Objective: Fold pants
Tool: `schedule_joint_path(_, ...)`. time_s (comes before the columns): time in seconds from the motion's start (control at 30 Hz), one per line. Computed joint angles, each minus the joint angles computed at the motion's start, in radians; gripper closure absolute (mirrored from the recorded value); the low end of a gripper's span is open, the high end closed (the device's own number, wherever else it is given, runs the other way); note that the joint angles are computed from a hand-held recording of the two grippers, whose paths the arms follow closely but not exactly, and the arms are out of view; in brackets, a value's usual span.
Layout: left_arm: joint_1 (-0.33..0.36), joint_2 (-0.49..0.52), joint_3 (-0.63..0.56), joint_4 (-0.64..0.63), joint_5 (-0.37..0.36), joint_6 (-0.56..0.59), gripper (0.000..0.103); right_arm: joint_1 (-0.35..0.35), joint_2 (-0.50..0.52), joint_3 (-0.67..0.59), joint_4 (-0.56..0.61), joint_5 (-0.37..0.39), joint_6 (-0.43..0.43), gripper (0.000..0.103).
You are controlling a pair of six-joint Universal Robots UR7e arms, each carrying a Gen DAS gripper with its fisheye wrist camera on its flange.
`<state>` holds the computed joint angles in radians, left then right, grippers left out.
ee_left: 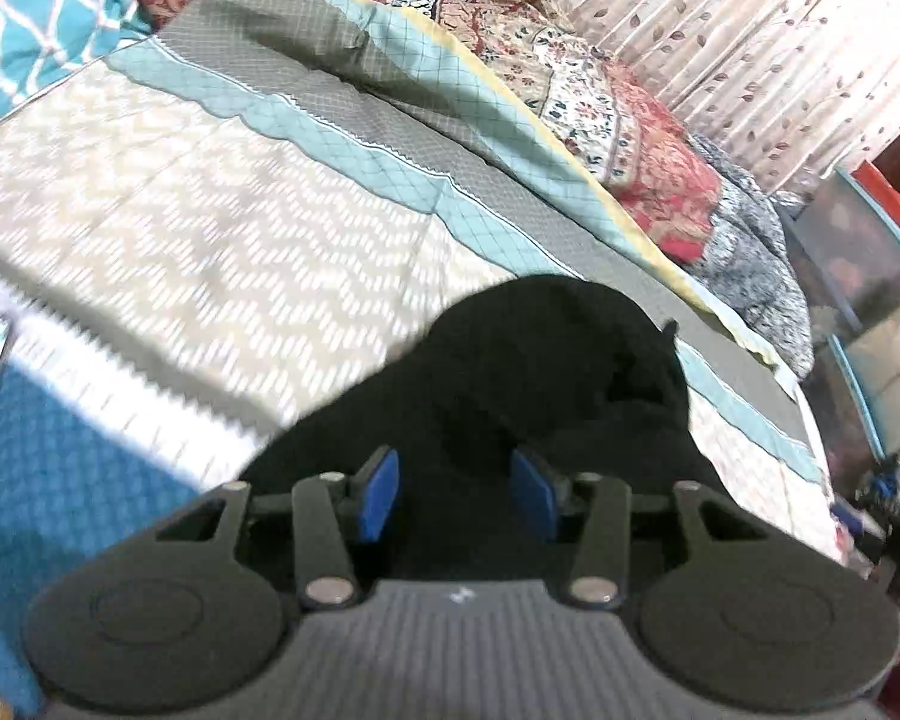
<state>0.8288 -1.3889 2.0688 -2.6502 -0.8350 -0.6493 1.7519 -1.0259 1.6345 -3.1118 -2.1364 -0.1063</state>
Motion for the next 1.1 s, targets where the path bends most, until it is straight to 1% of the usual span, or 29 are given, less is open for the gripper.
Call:
schedule_joint_path(0.07,0.048,0.054,-0.049,-0.030,-0.037,0.038,0.060,-0.004,0.103,-0.151,0.145,0.104,0.014,0.057)
schedule_joint_path(0.1,0.070,0.088,-0.080,-0.035,-0.050,0.045,0.060,-0.007,0.156,-0.228,0.201,0.137,0.010,0.057)
schedule_joint_path(0.13,0.083,0.109,-0.100,-0.033,-0.057,0.045,0.060,-0.007,0.211,-0.308,0.250,0.148,0.000,0.057)
schedule_joint_path(0.2,0.122,0.148,-0.146,-0.042,-0.095,0.082,0.058,-0.012,0.311,-0.469,0.356,0.147,-0.011,0.057)
schedule_joint_path(0.23,0.137,0.175,-0.180,-0.048,-0.105,0.114,0.056,-0.015,0.373,-0.568,0.425,0.145,0.000,0.057)
schedule_joint_path(0.3,0.159,0.235,-0.267,-0.050,-0.101,0.192,0.050,-0.024,0.477,-0.741,0.552,0.153,0.038,0.057)
schedule_joint_path(0.33,0.165,0.270,-0.315,-0.052,-0.089,0.237,0.045,-0.031,0.529,-0.830,0.621,0.168,0.050,0.054)
schedule_joint_path(0.37,0.171,0.306,-0.366,-0.050,-0.085,0.283,0.041,-0.034,0.572,-0.897,0.668,0.172,0.050,0.053)
schedule_joint_path(0.4,0.177,0.344,-0.419,-0.036,-0.085,0.325,0.040,-0.032,0.606,-0.935,0.684,0.153,0.036,0.051)
schedule_joint_path(0.43,0.182,0.377,-0.468,-0.016,-0.090,0.359,0.039,-0.033,0.663,-1.011,0.704,0.134,0.008,0.051)
schedule_joint_path(0.47,0.188,0.416,-0.522,0.008,-0.103,0.396,0.036,-0.030,0.688,-1.044,0.740,0.121,0.010,0.051)
schedule_joint_path(0.53,0.203,0.486,-0.615,0.071,-0.145,0.456,0.029,-0.038,0.734,-1.116,0.793,0.130,0.013,0.051)
schedule_joint_path(0.57,0.208,0.520,-0.654,0.103,-0.152,0.473,0.029,-0.043,0.735,-1.112,0.799,0.135,0.006,0.052)
schedule_joint_path(0.6,0.212,0.558,-0.692,0.144,-0.147,0.480,0.032,-0.046,0.753,-1.137,0.820,0.134,-0.002,0.053)
schedule_joint_path(0.63,0.215,0.584,-0.716,0.181,-0.144,0.477,0.042,-0.044,0.769,-1.148,0.815,0.115,-0.026,0.061)
schedule_joint_path(0.67,0.219,0.605,-0.734,0.210,-0.151,0.469,0.062,-0.041,0.757,-1.117,0.791,0.108,-0.057,0.072)
schedule_joint_path(0.7,0.225,0.621,-0.740,0.236,-0.169,0.455,0.072,-0.040,0.746,-1.099,0.789,0.107,-0.089,0.099)
schedule_joint_path(0.73,0.225,0.627,-0.733,0.238,-0.168,0.440,0.085,-0.042,0.735,-1.089,0.816,0.133,-0.082,0.101)
schedule_joint_path(0.77,0.219,0.626,-0.713,0.215,-0.150,0.436,0.088,-0.046,0.699,-1.037,0.814,0.157,-0.063,0.101)
schedule_joint_path(0.8,0.207,0.616,-0.675,0.162,-0.123,0.445,0.089,-0.041,0.674,-0.990,0.773,0.156,-0.083,0.101)
schedule_joint_path(0.87,0.194,0.579,-0.617,0.082,-0.117,0.427,0.091,-0.033,0.627,-0.909,0.682,0.145,-0.139,0.101)
schedule_joint_path(0.93,0.187,0.514,-0.537,-0.054,-0.131,0.376,0.092,-0.026,0.580,-0.846,0.584,0.134,-0.170,0.101)
schedule_joint_path(1.0,0.178,0.456,-0.468,-0.169,-0.105,0.325,0.092,-0.022,0.560,-0.821,0.495,0.112,-0.218,0.101)
schedule_joint_path(1.03,0.174,0.426,-0.429,-0.229,-0.089,0.302,0.092,-0.021,0.547,-0.812,0.469,0.103,-0.229,0.100)
schedule_joint_path(1.07,0.174,0.398,-0.397,-0.267,-0.085,0.276,0.092,-0.024,0.543,-0.819,0.479,0.101,-0.216,0.098)
schedule_joint_path(1.1,0.176,0.372,-0.367,-0.289,-0.085,0.247,0.092,-0.031,0.533,-0.826,0.526,0.120,-0.171,0.092)
